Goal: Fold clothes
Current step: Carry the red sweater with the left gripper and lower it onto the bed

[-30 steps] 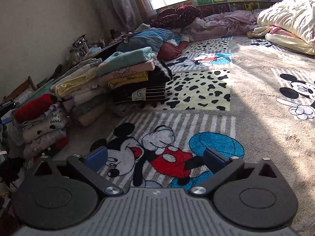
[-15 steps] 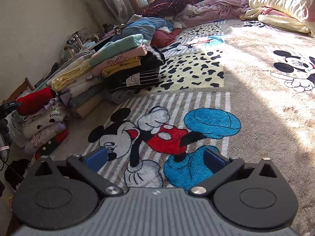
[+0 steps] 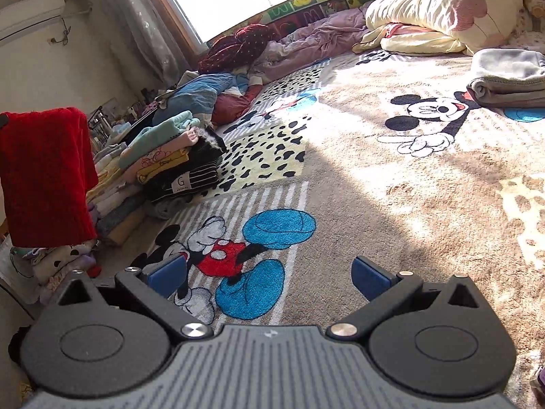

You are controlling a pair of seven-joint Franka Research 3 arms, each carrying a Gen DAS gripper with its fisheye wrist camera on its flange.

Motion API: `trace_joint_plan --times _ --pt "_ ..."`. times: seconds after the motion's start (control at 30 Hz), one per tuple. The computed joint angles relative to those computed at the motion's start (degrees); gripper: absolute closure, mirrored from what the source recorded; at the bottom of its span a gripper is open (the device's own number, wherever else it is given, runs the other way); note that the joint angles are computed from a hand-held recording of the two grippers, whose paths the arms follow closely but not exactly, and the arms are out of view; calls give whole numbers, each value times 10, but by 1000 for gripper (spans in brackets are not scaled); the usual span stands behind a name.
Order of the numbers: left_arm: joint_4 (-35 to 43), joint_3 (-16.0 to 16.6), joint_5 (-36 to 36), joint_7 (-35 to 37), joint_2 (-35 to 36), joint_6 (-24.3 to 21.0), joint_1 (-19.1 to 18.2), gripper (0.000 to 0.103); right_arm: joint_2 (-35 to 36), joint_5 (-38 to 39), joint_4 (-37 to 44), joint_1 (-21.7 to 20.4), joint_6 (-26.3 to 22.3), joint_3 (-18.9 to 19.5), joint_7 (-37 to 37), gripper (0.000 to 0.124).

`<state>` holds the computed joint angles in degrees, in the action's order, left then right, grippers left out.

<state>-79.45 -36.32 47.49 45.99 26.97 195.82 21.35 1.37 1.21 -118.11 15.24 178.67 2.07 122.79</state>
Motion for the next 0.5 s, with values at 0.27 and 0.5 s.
trace_joint_plan --times 0.27,0.5 --pt "0 -294 65 120 177 -251 39 92 -100 -192 -116 -154 32 70 211 22" --pt "-51 -154 22 105 75 -434 -37 38 -135 -142 -170 -185 48 87 176 22"
